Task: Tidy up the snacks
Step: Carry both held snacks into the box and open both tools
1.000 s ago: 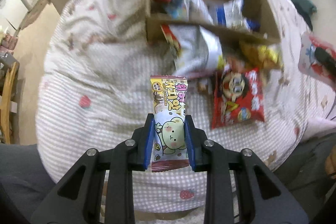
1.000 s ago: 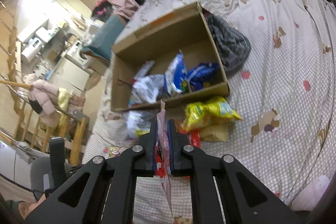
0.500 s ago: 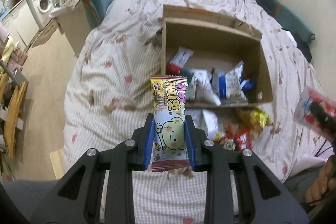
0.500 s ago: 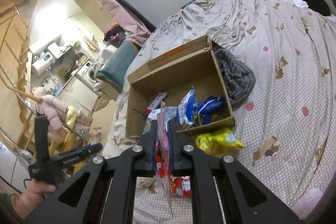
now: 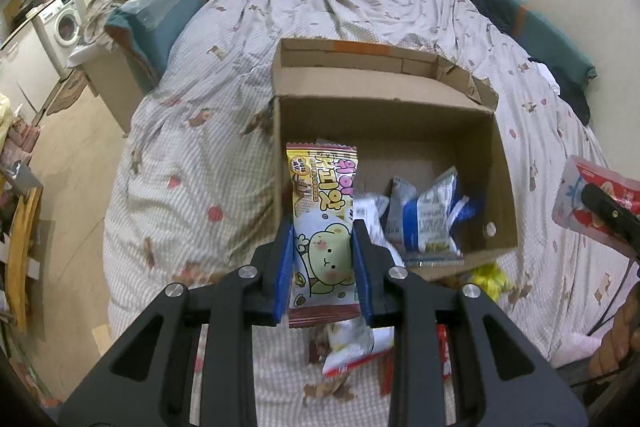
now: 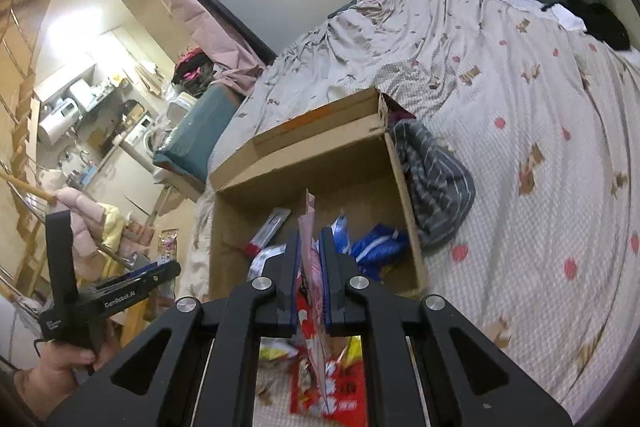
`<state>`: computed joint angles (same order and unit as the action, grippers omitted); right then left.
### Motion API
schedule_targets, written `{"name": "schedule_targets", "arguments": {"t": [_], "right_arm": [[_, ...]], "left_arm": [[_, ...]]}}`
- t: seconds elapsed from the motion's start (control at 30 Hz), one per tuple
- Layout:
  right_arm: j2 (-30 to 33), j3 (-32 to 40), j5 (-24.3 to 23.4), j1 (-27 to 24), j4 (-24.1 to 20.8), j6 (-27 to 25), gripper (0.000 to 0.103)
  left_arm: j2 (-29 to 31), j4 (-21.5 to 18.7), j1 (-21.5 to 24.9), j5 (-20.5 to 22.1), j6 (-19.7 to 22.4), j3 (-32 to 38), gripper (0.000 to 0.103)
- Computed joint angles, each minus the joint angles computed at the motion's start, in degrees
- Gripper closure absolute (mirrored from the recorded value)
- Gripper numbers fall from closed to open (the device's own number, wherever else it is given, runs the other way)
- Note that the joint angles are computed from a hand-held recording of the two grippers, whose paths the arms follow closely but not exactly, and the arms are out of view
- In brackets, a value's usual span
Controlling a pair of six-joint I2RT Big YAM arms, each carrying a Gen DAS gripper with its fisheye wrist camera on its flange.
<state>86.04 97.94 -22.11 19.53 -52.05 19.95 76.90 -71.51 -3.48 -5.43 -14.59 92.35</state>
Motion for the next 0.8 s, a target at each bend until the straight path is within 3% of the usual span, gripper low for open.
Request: {"name": "schedule_targets", "arguments": {"t": [0.2,0.33,0.8], "right_arm": [[7.04,6.50,2.68,0.64,-3.01,-3.90,0.094],[8.93,5.78,5.49,1.01,-3.47,-4.53,0.094],[12.55,8.01,9.38,2.38,-4.60,-3.47,0.094]], "left_arm": [[3.45,4.31,1.04,0.87,-0.28,0.57,0.079],[3.92,7.26,1.74,1.84,-0.99,-1.96,0.079],[5.37,8.12,1.21,2.11,-1.76,-3.37,0.079]]}}
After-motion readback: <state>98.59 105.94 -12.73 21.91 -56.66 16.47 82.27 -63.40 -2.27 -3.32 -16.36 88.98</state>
